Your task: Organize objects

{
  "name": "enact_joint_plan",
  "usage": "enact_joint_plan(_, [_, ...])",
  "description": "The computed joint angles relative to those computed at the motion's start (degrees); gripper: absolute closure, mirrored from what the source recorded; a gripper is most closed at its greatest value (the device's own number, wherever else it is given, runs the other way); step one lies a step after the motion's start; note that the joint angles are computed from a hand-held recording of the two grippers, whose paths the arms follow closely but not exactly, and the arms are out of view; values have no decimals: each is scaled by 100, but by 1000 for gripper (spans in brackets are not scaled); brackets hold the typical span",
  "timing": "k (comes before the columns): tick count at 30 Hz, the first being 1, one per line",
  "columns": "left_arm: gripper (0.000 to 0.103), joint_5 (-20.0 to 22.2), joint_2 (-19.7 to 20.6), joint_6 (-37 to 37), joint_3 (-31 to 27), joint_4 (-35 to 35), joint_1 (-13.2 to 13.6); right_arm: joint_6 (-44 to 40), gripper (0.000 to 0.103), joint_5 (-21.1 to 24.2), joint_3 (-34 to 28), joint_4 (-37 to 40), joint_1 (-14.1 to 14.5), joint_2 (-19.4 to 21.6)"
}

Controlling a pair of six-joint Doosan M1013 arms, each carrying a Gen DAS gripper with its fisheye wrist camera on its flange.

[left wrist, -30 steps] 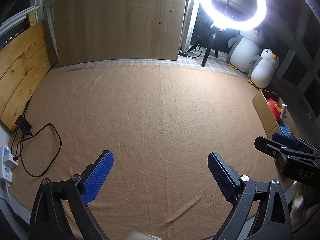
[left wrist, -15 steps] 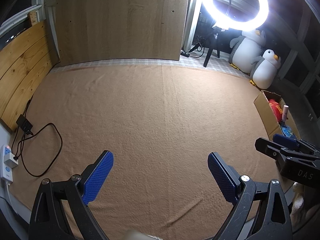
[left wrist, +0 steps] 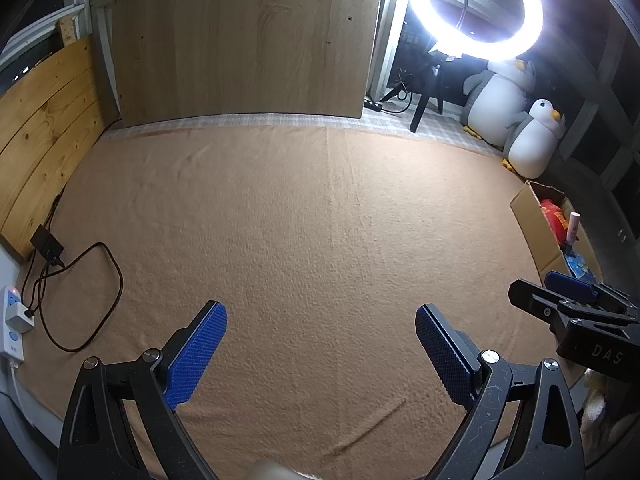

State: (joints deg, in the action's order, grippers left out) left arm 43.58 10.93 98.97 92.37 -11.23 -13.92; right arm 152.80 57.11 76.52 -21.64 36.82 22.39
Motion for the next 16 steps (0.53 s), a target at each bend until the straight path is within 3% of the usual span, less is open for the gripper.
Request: enact_joint_plan(16, [2,-4,87,-136,5,209,-101,-124,31,66,-11,164,-75,61])
